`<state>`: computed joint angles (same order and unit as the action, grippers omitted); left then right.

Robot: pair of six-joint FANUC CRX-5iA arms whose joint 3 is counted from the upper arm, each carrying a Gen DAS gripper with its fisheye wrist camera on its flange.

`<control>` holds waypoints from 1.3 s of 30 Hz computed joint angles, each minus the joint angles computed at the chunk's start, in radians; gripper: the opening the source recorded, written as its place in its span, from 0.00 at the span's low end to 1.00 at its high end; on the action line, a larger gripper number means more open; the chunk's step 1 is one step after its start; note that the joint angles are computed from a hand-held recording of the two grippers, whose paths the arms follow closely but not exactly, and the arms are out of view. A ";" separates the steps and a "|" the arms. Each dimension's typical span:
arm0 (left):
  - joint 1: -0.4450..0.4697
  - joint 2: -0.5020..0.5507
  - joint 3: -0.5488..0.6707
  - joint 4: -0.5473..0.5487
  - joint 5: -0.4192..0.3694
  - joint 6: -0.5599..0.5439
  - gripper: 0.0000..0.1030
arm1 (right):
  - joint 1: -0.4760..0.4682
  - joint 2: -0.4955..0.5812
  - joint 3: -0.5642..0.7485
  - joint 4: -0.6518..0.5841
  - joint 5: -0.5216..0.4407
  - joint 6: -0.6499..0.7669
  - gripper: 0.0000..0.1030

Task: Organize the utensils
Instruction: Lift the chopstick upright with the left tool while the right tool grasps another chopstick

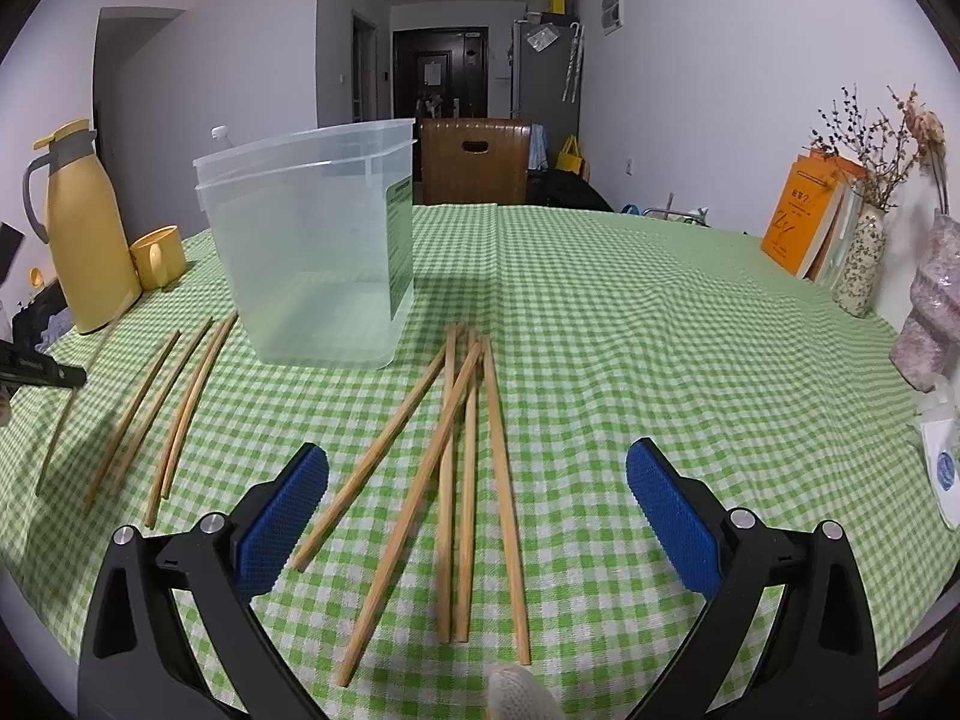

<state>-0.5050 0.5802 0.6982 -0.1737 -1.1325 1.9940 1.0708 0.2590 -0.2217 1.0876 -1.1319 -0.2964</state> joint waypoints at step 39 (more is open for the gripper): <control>-0.202 -0.165 -0.267 -0.944 0.503 0.832 0.04 | -0.084 0.069 0.242 -0.362 0.049 0.438 0.40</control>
<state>-0.7069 0.4148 0.4309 -1.1172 -0.6300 2.8264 0.9866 0.3282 0.0206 0.7252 -1.0825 0.1421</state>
